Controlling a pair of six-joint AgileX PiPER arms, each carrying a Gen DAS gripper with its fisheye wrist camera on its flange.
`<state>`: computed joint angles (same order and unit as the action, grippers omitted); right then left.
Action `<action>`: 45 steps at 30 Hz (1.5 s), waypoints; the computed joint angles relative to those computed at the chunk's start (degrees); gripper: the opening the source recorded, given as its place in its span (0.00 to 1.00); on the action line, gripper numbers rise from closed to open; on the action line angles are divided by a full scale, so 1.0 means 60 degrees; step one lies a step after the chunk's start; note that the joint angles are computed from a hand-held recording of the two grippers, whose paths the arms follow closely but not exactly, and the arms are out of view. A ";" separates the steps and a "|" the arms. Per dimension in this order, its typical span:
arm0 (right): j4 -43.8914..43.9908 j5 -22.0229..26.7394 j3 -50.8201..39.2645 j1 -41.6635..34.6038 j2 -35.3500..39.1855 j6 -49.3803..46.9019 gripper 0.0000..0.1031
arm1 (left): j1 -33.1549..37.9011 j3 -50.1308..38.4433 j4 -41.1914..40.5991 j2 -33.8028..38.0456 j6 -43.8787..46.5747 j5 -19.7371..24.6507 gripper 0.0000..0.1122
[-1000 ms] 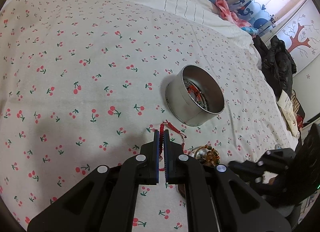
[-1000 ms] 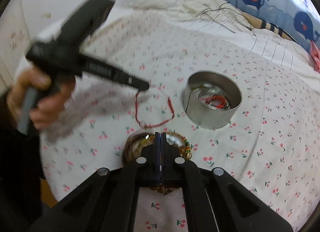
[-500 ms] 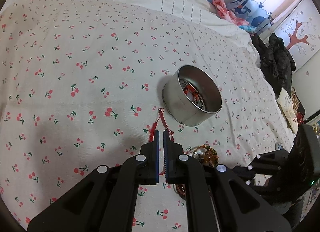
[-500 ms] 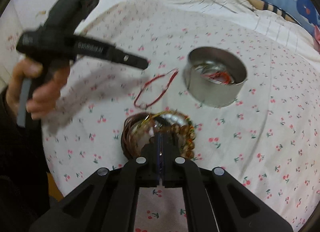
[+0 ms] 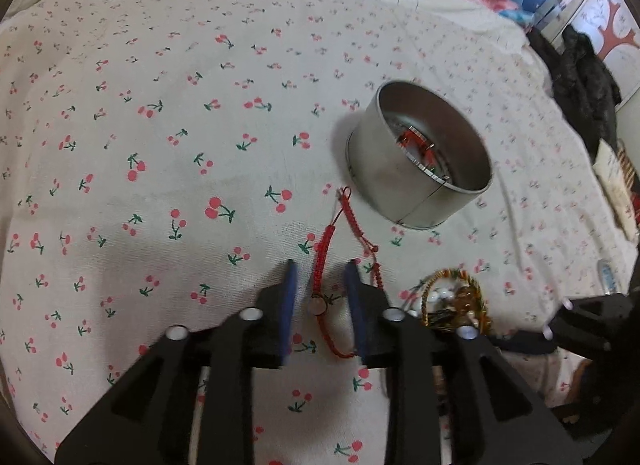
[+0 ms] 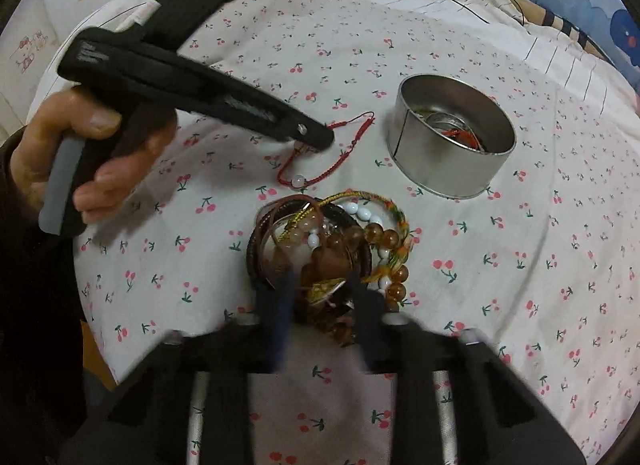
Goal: Organize jewelry
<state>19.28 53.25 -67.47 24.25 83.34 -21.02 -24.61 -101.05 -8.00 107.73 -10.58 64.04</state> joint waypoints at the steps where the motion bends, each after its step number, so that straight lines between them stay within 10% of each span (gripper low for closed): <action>1: -0.0083 -0.0053 0.0020 0.0008 -0.0082 0.0063 0.13 | -0.0053 -0.0025 0.0092 0.0044 -0.0040 0.0012 0.23; 4: 0.0338 -0.0156 0.0117 -0.0271 -0.0379 -0.0193 0.13 | -0.0051 0.0004 0.0020 -0.0041 0.0091 -0.0033 0.03; 20: 0.4672 0.0431 -0.0038 -0.3218 -0.1015 -0.2178 0.13 | 0.0861 0.0405 -0.2258 -0.1164 0.1437 -0.0722 0.03; 45: 0.3852 -0.1468 -0.0959 -0.4102 -0.0388 0.0708 0.13 | -0.0128 -0.3803 -0.2510 0.0908 0.1046 -0.0334 0.03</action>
